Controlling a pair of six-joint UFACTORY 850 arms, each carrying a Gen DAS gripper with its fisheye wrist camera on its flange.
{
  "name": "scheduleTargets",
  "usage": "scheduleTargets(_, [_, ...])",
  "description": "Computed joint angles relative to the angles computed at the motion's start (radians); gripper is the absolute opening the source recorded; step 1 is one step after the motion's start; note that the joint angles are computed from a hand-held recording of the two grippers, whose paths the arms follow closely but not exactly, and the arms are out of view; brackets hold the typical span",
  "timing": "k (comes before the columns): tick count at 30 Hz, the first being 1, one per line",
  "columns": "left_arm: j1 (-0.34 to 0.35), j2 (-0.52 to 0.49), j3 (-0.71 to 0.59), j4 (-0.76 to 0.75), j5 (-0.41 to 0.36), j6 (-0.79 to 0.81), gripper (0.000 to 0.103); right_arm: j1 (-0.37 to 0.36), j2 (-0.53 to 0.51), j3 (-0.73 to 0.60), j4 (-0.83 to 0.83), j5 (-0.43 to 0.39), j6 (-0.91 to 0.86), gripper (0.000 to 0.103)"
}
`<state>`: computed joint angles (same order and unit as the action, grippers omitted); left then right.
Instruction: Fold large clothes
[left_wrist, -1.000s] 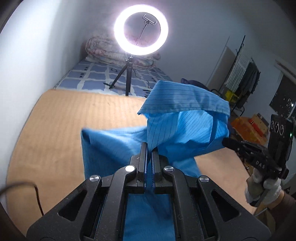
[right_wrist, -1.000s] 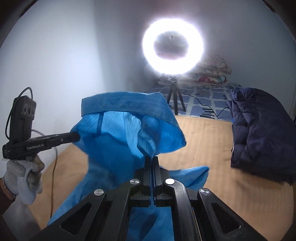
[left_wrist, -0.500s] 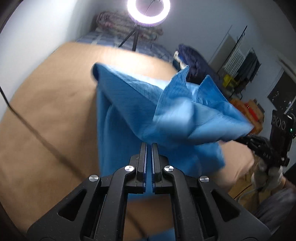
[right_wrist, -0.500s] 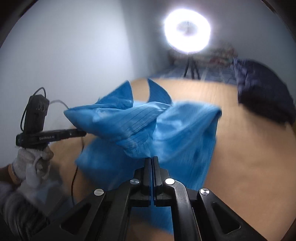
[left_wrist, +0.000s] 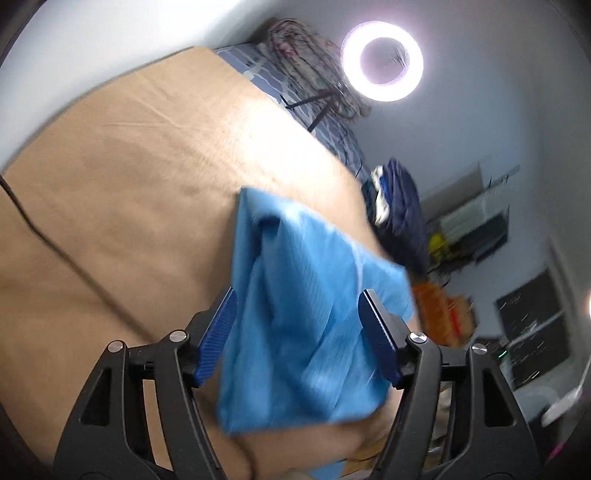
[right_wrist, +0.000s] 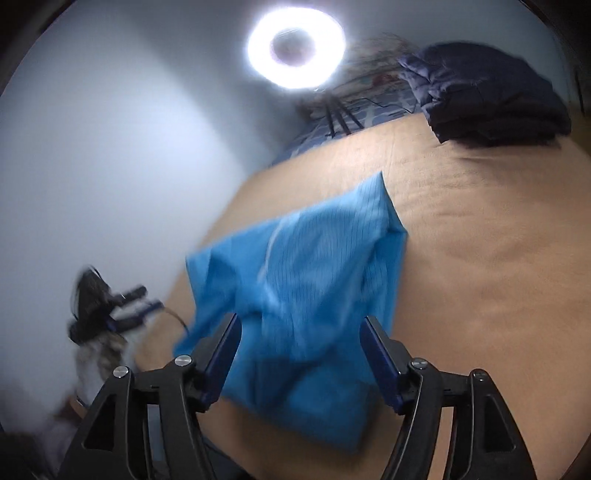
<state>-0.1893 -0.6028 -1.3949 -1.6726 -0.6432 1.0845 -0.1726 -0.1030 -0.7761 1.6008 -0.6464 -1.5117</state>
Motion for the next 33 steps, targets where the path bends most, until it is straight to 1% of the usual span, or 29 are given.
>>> scheduleTargets(2, [0.005,-0.065,-0.089,0.044,-0.021,-0.109,0.07,-0.007,-0.075,-0.068,0.002,-0.034,0.052,0.072])
scheduleTargets(5, [0.009,-0.162,-0.219,0.134,-0.052,-0.269,0.07,-0.003,-0.15,-0.128,0.01,-0.037,0.118,0.073])
scheduleTargets(8, [0.005,-0.229,-0.298,0.176,-0.08,-0.337,0.07,0.0,-0.234,-0.191,-0.009,-0.037,0.202,0.071])
scheduleTargets(9, [0.002,-0.25,-0.323,0.192,-0.089,-0.354,0.063,-0.001,-0.252,-0.204,-0.011,-0.041,0.216,0.064])
scheduleTargets(10, [0.001,-0.26,-0.333,0.21,-0.095,-0.363,0.042,-0.004,-0.27,-0.213,-0.004,-0.058,0.225,0.049])
scheduleTargets(11, [-0.003,-0.273,-0.352,0.239,-0.101,-0.381,0.029,-0.01,-0.29,-0.223,-0.004,-0.09,0.235,0.039])
scheduleTargets(12, [-0.007,-0.274,-0.352,0.255,-0.093,-0.39,0.007,-0.015,-0.308,-0.234,-0.008,-0.121,0.251,0.022])
scheduleTargets(13, [-0.01,-0.272,-0.348,0.252,-0.091,-0.383,0.005,-0.019,-0.322,-0.241,-0.005,-0.148,0.253,0.011])
scheduleTargets(15, [-0.012,-0.25,-0.309,0.211,-0.088,-0.334,0.003,-0.021,-0.319,-0.235,0.008,-0.175,0.238,0.001])
scheduleTargets(17, [-0.01,-0.218,-0.259,0.179,-0.101,-0.301,0.002,-0.024,-0.295,-0.211,0.024,-0.2,0.218,0.0])
scheduleTargets(21, [-0.001,-0.132,-0.124,0.099,-0.137,-0.204,0.002,-0.047,-0.205,-0.118,0.032,-0.287,0.216,0.0])
scheduleTargets(23, [0.0,-0.106,-0.074,0.091,-0.125,-0.177,0.002,-0.059,-0.172,-0.067,0.052,-0.312,0.194,0.0])
scheduleTargets(24, [-0.004,-0.105,-0.063,0.128,-0.107,-0.184,0.002,-0.068,-0.16,-0.031,0.065,-0.324,0.186,0.0])
scheduleTargets(25, [-0.007,-0.112,-0.063,0.163,-0.095,-0.203,0.002,-0.068,-0.161,-0.015,0.06,-0.313,0.186,0.0])
scheduleTargets(27, [-0.013,-0.126,-0.053,0.208,-0.065,-0.231,0.002,-0.047,-0.176,0.009,0.029,-0.232,0.193,0.0])
scheduleTargets(30, [-0.006,-0.136,-0.03,0.165,-0.078,-0.21,0.002,-0.021,-0.204,0.02,0.02,-0.171,0.185,0.0])
scheduleTargets(31, [-0.006,-0.129,-0.022,0.155,-0.076,-0.196,0.002,-0.017,-0.201,0.023,0.024,-0.164,0.175,0.0])
scheduleTargets(33, [-0.009,-0.112,-0.015,0.166,-0.05,-0.173,0.002,-0.02,-0.19,0.029,0.024,-0.181,0.169,0.0])
